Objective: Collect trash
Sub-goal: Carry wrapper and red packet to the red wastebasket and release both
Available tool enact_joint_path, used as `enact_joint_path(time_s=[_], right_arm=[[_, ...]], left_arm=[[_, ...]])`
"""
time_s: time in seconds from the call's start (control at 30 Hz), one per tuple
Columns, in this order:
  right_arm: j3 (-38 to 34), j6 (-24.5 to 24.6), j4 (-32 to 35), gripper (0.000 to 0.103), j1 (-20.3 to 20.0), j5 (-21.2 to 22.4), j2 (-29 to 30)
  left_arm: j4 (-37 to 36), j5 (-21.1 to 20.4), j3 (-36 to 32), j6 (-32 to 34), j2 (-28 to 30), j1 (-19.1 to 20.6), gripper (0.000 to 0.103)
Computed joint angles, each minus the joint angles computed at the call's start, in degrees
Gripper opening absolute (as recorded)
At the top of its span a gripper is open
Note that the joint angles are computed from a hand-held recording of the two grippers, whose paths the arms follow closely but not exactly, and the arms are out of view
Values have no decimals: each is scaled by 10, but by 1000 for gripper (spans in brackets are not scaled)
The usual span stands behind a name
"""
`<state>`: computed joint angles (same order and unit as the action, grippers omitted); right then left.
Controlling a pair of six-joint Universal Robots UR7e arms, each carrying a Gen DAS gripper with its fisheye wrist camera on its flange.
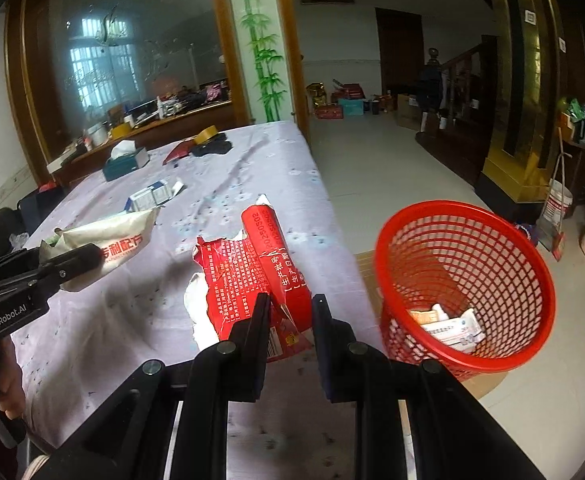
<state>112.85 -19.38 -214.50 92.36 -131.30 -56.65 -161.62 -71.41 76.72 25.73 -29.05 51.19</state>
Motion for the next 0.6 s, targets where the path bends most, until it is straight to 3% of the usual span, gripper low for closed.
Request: enact_joint_path(time_s=[0.3, 0.6], right_arm=[[40, 4, -47, 22, -28, -13, -63], [62, -4, -72, 22, -63, -63, -131]], left_arm=[[43, -50, -39, 0, 41, -34, 41], [122, -102, -151, -26, 135, -73, 42]])
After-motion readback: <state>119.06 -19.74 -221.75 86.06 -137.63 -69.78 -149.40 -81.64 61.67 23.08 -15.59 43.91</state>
